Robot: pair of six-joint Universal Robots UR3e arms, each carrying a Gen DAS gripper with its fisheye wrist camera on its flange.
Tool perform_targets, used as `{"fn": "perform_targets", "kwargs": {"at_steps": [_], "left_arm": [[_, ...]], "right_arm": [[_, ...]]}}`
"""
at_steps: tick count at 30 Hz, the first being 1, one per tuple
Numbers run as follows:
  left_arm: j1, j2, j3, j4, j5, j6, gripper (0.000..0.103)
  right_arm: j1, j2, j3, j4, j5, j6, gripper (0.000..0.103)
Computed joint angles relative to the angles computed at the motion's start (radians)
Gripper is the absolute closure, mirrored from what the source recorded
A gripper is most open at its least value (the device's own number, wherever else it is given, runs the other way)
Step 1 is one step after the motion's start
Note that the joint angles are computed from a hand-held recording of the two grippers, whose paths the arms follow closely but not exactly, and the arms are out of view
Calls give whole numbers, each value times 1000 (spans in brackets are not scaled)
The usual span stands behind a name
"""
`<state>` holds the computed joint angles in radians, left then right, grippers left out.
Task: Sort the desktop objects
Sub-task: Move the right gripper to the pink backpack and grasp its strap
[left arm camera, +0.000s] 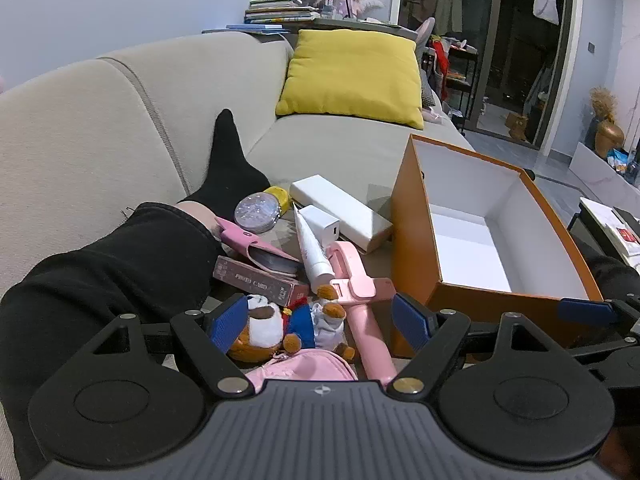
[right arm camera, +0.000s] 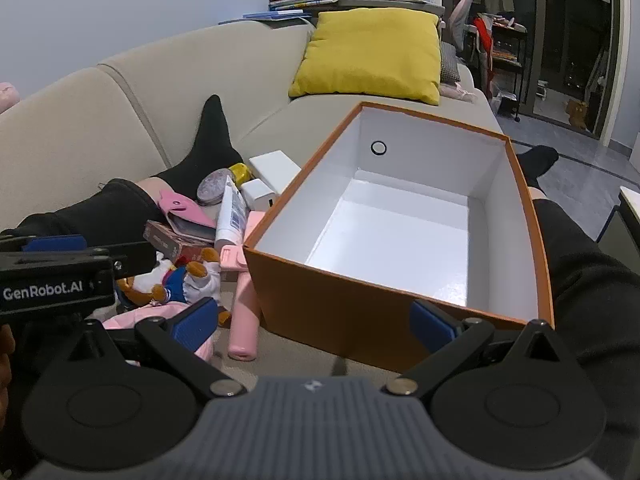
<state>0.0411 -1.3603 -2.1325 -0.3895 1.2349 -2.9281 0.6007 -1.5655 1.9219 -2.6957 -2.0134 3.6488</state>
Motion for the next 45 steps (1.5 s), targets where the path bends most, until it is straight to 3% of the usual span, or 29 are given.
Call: {"fn": "perform_targets", "kwargs": {"at_steps": [19,24,26,28,30,33,36,45], "left_arm": [[12,3,25,-65,-17,27,10],[39,6,50,-120,-33,51,12],[50,2,65,-143,-37,61,17],[64,-3,81,-170,-45,74,21],[81,-5,98,-212,-56,92,29],[108,-10,127,-296,-74,138,39],[125,-10,140,-369,-80,201,46],[141,-51,159,-454,-36,274,54]], "right_arm": [[-12,-8,18,-36,52,-46,1],[-33,-12,8,-48,102,-122,2],[-43,-11,-6,-51,126,-160,5],[-51,-4,-35,-30,155,-184,24],[-69,-1,-46,-20,216,-205,35],[-107,13,-55,-9,345,-224,44],[-109,52,-84,8,392,-244,56],[-156,162,-178,117,568,-293,58]]}}
